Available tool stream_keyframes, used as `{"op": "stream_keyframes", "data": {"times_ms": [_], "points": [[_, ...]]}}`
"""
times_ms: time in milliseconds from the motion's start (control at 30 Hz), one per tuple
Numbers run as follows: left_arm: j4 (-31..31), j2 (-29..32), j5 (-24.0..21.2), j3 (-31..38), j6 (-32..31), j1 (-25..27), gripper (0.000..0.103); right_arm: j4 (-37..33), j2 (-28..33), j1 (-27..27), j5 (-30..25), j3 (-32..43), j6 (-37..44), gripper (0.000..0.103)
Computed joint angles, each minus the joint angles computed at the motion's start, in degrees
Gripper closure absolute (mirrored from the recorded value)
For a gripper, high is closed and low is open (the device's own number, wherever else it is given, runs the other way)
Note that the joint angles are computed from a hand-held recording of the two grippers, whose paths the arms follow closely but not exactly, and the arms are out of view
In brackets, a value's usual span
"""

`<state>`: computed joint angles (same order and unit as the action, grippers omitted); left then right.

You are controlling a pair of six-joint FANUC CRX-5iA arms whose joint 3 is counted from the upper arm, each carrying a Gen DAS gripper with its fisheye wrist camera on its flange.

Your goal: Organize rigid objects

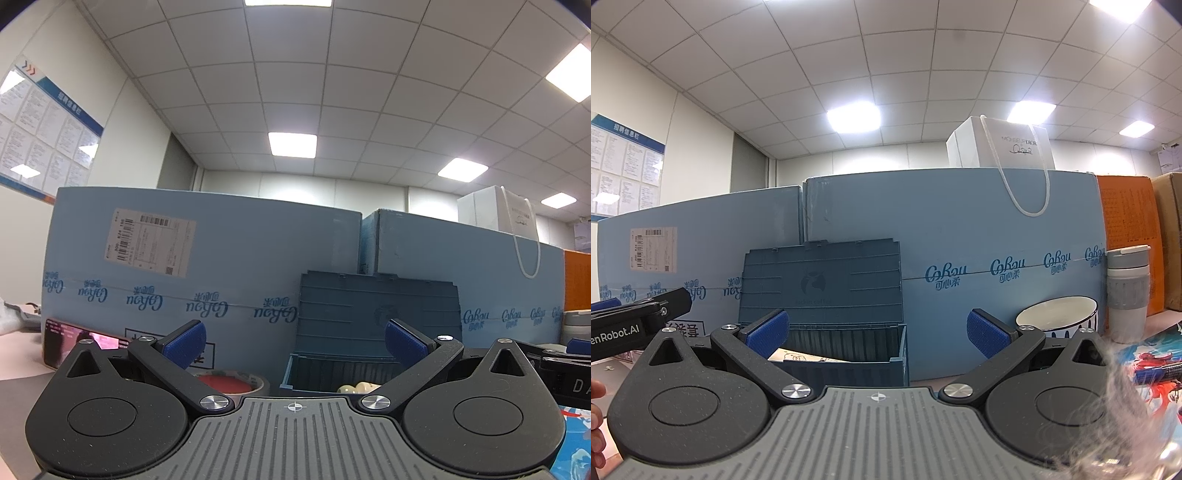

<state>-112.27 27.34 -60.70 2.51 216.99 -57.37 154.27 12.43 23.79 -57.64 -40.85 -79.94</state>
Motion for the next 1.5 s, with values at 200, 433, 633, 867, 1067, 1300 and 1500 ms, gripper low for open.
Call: {"op": "stream_keyframes", "data": {"times_ms": [200,433,633,867,1067,1300,1500], "points": [[-0.9,-0.1,0.0,-0.5,1.6,0.0,0.0,-1.5,0.3,0.7,-0.9,0.0,1.0,0.0],[0.6,-0.7,2.2,-0.3,1.5,0.7,0.0,-2.4,0.4,1.2,-1.1,0.0,2.0,0.0],[0.7,-0.5,1.3,-0.1,1.1,0.4,0.0,-2.5,0.4,1.1,-0.2,0.4,2.6,0.0],[0.1,-1.5,4.2,-1.1,1.1,0.6,0.0,-2.5,0.5,1.1,-0.5,0.3,2.2,0.0],[1.3,-1.2,1.8,-0.7,1.0,0.3,0.0,-2.7,0.5,1.3,-0.6,0.2,2.3,0.0],[5.3,-0.9,2.6,1.3,-3.9,1.2,0.0,-2.8,0.4,1.3,-0.3,0.2,2.4,0.0],[5.8,-0.9,3.0,1.6,-4.7,1.3,0.0,-2.8,0.4,1.2,-0.2,0.3,2.4,0.0]]}}
